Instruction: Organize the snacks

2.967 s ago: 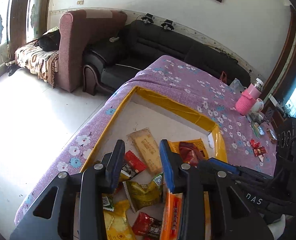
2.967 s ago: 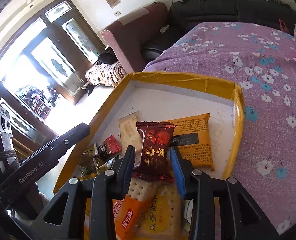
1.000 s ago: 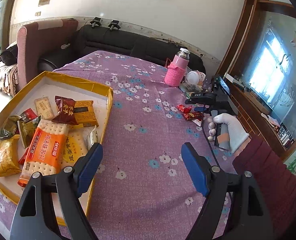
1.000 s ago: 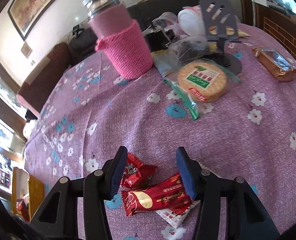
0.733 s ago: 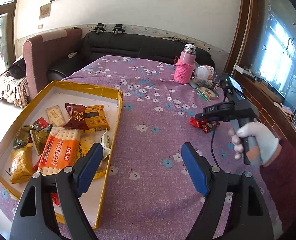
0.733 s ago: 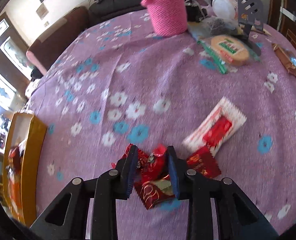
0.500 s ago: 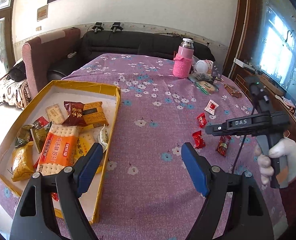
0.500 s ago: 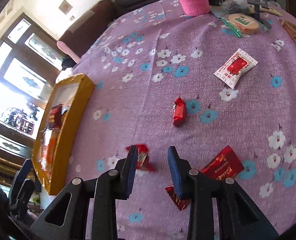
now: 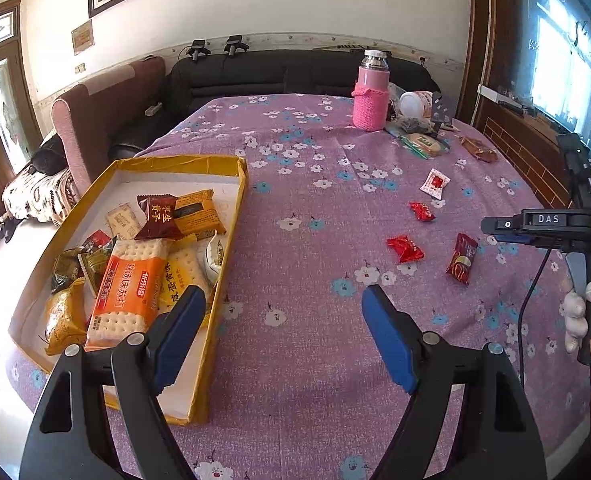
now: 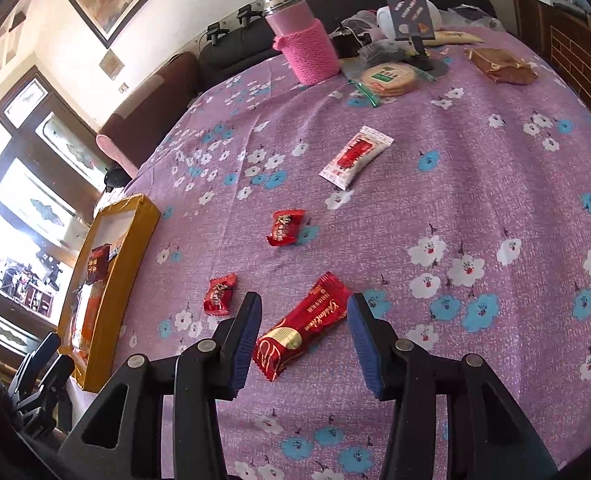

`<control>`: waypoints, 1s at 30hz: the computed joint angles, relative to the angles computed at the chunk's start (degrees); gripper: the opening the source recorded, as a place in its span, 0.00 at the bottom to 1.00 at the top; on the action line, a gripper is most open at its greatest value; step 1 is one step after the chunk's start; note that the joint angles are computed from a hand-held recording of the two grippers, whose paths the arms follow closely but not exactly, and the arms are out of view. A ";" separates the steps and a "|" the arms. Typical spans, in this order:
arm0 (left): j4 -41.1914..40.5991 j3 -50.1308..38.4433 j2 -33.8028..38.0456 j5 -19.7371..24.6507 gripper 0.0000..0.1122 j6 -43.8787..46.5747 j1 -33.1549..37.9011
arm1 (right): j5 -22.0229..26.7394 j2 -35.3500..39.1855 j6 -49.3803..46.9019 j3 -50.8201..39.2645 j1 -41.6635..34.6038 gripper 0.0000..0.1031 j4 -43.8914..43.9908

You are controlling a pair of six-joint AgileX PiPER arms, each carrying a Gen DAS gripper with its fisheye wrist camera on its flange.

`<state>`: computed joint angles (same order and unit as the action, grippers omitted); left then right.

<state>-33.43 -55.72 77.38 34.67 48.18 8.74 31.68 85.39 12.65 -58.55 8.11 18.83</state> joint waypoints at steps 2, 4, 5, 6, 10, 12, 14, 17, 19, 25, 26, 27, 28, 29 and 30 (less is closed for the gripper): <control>1.73 -0.03 0.58 -0.56 0.72 -1.53 -0.69 | -0.65 -0.15 -1.86 1.61 -0.95 0.48 2.42; 3.31 -0.19 1.22 -0.84 0.72 -3.00 -1.43 | -1.29 -0.15 -3.55 2.86 -1.52 0.49 4.61; 4.40 -0.17 1.44 -1.23 0.72 -4.07 -1.94 | -1.70 -0.16 -4.13 3.53 -1.61 0.49 5.48; 5.36 -0.19 1.69 -1.56 0.72 -4.96 -2.35 | -1.98 0.00 -4.64 3.81 -1.66 0.49 6.18; 6.46 -0.57 2.56 -1.65 0.72 -6.00 -2.81 | -3.13 0.64 -4.79 3.75 -0.43 0.49 6.55; 6.24 -0.68 2.77 -1.76 0.72 -5.97 -2.78 | -3.55 0.83 -2.68 3.21 0.85 0.50 4.37; 2.28 -0.27 2.12 -2.14 0.72 -2.86 -1.40 | -4.25 0.55 3.33 2.74 3.55 0.50 -2.13; -11.25 3.06 -2.92 -6.18 0.72 7.57 3.33 | -5.06 -0.31 15.14 1.30 10.92 0.50 -15.67; -21.68 6.66 -8.58 -12.32 0.76 16.65 6.44 | -5.27 0.10 18.74 -0.93 16.93 0.50 -20.62; -35.59 7.55 -12.18 -14.23 0.92 26.36 20.66 | -5.08 8.46 22.08 -11.94 32.51 0.52 -26.63; -33.10 5.26 -9.99 -9.08 0.92 23.58 24.14 | -4.95 10.21 21.77 -13.81 34.12 0.52 -26.28; -29.05 3.26 -7.91 -6.22 0.92 19.32 26.13 | -4.68 11.93 21.73 -15.62 35.51 0.52 -26.06; -24.86 1.81 -6.20 -4.97 0.92 14.90 27.12 | -4.37 13.49 21.74 -17.22 36.75 0.52 -25.82; -22.07 0.76 -4.77 -3.98 0.92 11.89 27.91 | -4.09 14.79 21.70 -18.54 37.80 0.52 -25.44; -21.06 0.15 -3.60 -2.61 0.92 10.68 28.92 | -3.95 15.75 22.12 -19.38 38.76 0.52 -25.47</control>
